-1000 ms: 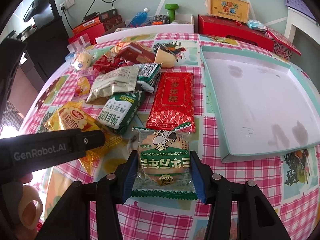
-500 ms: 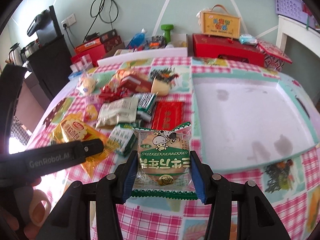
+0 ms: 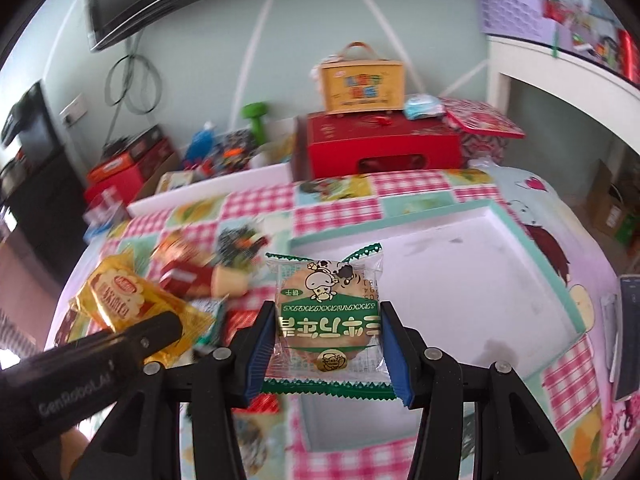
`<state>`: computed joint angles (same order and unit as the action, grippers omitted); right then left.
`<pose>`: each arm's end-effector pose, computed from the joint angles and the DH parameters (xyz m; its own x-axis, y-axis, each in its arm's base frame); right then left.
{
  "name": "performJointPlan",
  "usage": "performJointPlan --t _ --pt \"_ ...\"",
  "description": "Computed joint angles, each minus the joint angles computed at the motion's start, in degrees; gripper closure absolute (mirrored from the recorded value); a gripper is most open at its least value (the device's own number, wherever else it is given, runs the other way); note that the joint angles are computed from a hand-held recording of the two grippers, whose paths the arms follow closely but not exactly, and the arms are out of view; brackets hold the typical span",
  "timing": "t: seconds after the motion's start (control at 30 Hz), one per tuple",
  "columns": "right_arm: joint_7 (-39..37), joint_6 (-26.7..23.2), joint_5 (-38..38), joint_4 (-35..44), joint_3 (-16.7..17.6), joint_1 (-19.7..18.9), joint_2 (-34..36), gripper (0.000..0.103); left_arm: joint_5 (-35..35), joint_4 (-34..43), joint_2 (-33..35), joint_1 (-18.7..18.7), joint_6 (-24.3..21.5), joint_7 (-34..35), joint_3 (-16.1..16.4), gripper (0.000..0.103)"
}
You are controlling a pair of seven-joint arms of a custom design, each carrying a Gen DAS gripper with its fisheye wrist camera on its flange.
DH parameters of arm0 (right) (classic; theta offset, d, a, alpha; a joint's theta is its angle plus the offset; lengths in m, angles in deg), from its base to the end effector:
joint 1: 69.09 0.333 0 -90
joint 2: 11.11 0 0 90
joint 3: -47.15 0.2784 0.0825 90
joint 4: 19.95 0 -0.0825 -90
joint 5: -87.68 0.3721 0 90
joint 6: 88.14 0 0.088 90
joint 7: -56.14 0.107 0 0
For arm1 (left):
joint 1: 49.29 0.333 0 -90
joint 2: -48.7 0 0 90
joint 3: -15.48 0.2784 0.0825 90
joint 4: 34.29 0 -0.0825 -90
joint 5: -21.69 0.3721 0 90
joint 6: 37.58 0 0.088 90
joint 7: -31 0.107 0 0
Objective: Organize snacks
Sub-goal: 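Carry both packets over the white tray while the right tool opens to drop the biscuit packet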
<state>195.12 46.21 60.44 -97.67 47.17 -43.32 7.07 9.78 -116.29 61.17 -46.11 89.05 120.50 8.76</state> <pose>0.6148 0.2894 0.5882 -0.1399 -0.9838 -0.1122 -0.6906 0.1782 -0.7010 0.6480 -0.0385 0.5983 -0.0342 -0.9714 0.2349 -0.8517 -0.0946 -0.5154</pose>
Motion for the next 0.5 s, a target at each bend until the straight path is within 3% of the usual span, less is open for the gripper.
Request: performJointPlan --t 0.5 --pt "9.40 -0.82 -2.32 -7.87 -2.71 -6.23 -3.74 0.050 5.74 21.31 17.46 -6.12 -1.80 1.83 -2.94 0.041"
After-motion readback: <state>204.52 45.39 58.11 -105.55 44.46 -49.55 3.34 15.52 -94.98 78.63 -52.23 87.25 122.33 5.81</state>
